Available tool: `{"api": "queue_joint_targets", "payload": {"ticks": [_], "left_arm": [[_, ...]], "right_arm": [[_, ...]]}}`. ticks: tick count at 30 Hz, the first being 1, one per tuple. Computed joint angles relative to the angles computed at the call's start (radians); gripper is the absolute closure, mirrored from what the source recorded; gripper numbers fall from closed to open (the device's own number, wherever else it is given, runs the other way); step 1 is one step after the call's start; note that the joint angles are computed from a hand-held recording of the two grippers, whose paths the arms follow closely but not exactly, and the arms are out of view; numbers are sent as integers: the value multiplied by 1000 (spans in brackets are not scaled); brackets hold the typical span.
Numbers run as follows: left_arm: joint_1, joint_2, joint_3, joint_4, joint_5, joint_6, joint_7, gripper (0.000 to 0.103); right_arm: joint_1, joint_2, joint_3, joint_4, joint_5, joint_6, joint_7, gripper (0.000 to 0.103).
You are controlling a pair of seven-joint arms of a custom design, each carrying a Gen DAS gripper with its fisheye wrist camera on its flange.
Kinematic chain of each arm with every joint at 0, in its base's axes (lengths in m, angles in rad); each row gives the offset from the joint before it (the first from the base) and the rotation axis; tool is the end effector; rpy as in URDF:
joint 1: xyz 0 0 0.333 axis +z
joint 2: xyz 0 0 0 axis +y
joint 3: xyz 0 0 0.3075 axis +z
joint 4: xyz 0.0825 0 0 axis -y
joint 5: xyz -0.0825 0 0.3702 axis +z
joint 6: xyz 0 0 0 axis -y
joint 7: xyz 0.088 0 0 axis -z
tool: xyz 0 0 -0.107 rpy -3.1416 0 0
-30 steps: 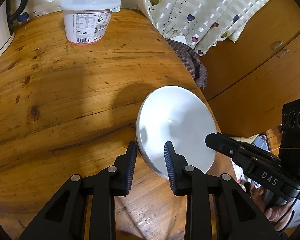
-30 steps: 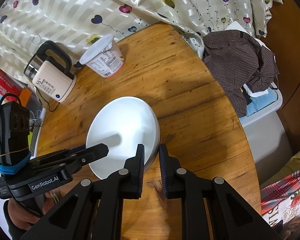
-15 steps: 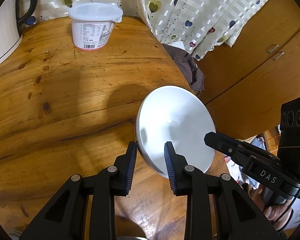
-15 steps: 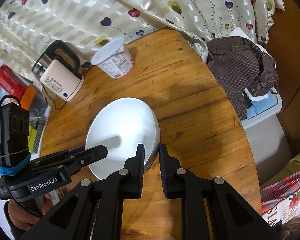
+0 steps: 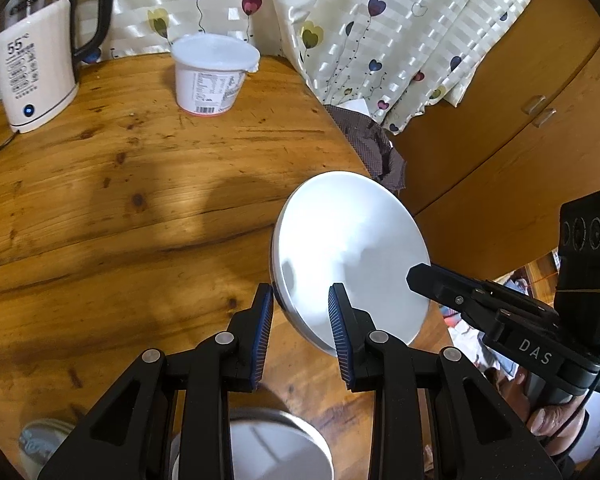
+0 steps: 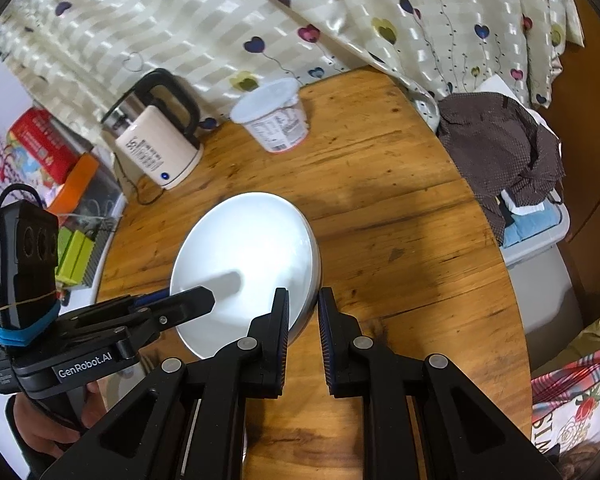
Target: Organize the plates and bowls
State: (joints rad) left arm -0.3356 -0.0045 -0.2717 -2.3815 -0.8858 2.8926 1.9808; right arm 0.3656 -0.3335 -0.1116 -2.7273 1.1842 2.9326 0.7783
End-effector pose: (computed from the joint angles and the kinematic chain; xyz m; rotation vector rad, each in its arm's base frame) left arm 0.4453 -0.2540 0.3661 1.8651 -2.2983 0.9645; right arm 0.3932 0.0424 0.3586 -1.6676 1.7874 -0.1268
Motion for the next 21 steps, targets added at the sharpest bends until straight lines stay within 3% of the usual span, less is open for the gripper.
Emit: {"api": "queue_joint_targets", "payload": {"ticks": [7,21], "left_arm": [[-35,-106,25,-99,-4,18,-19,73],[-135,-309,109,-312,52,52,-133,73]], "right_arm": [[30,-82,19,-57,-66,16,74,88],[182,-228,-17,-182,-243,65,260,88]]}}
